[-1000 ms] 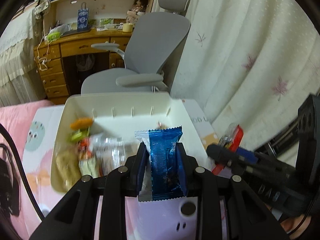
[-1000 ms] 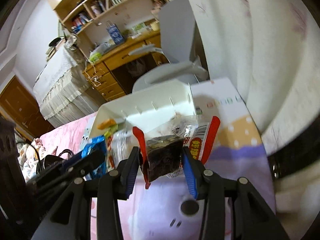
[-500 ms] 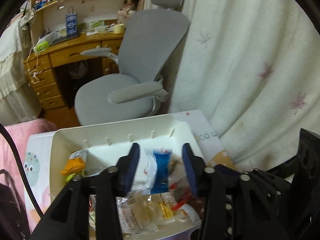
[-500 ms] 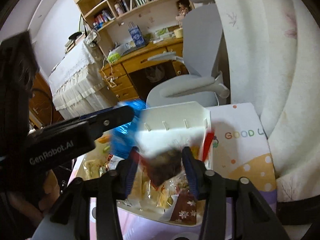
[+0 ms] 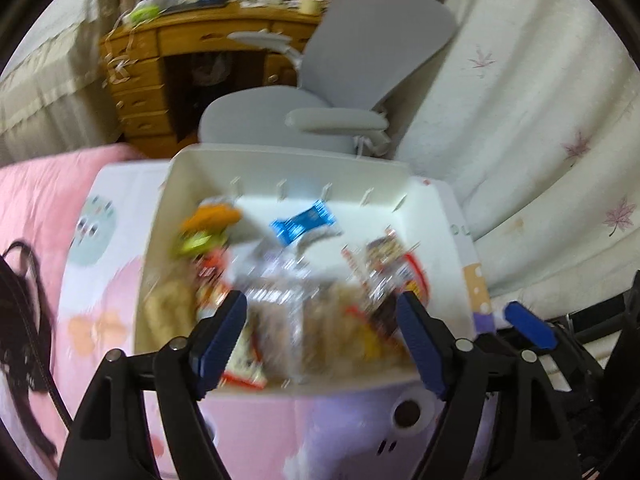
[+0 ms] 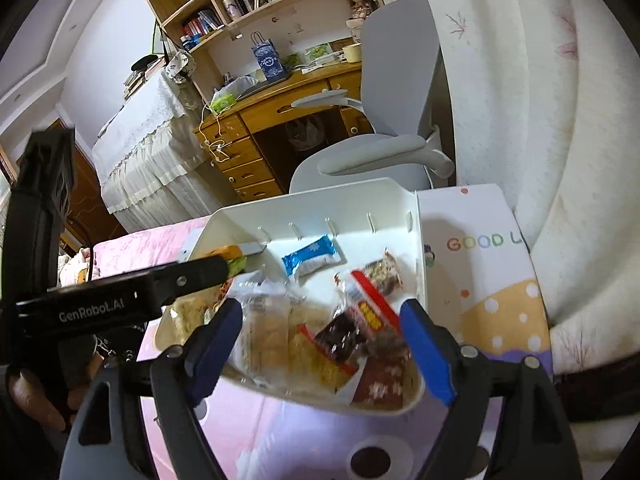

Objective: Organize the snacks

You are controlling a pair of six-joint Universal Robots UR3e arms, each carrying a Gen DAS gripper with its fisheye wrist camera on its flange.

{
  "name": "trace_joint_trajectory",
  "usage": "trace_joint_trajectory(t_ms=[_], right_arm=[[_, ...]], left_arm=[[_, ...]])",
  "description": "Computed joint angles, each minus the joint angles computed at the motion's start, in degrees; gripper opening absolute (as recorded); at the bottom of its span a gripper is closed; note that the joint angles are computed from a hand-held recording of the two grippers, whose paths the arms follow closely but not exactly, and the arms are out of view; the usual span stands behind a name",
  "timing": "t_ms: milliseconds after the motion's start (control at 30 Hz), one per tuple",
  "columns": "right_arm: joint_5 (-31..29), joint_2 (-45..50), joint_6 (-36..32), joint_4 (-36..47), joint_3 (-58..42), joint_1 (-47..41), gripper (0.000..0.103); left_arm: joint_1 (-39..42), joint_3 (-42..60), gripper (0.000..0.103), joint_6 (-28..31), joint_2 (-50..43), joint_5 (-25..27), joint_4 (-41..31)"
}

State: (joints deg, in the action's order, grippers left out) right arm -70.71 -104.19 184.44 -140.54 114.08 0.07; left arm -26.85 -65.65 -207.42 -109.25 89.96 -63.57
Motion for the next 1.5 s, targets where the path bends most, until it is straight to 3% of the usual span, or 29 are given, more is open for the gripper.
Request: trace_joint_trajectory(t_ms=[267, 400, 600, 767, 933, 1200, 1400, 1500], right_arm=[[-9.37, -9.03, 6.6, 9.39, 2.3, 10.44, 0.095], [-17.98, -10.65, 13.54, 15.3, 0.2, 21.45, 0.102], [-29.48, -9.79, 29.07, 22.48, -4.6, 41.23, 0.103], [-36.52, -7.39, 42.99, 27.77, -9.14, 55.58, 0.103], [-44.59, -0.91, 51.71, 41.47, -21.4, 66.92, 0.103], [-47.85, 0.88, 57.11, 55.09, -35.09, 73.57, 0.103], [-48.26, 0.4, 62.16, 63.78, -45.66, 76.28, 0.103], [-48.51, -1.78, 65.51, 62.6, -45.47, 77.33, 0.103]], left_arm=[[1.23, -24.37, 0.082, -0.98, 21.76, -1.34, 0.58], [1.48, -31.87, 0.092, -0.79, 32.51, -1.79, -2.56], [-1.24, -33.13, 0.097, 2.21, 44.65, -0.67, -15.87], [-6.84, -29.56, 0.1, 0.89, 49.59, 2.45, -25.16], [-16.19, -21.21, 0.102, -5.41, 48.49, 8.3, -31.54], [-32.77, 0.26, 0.102, -18.44, 34.89, 20.12, -40.88], [-38.98, 12.16, 0.102, -27.48, 27.37, 23.16, -46.08], [-44.01, 18.43, 0.102, -33.22, 22.27, 27.7, -50.61]])
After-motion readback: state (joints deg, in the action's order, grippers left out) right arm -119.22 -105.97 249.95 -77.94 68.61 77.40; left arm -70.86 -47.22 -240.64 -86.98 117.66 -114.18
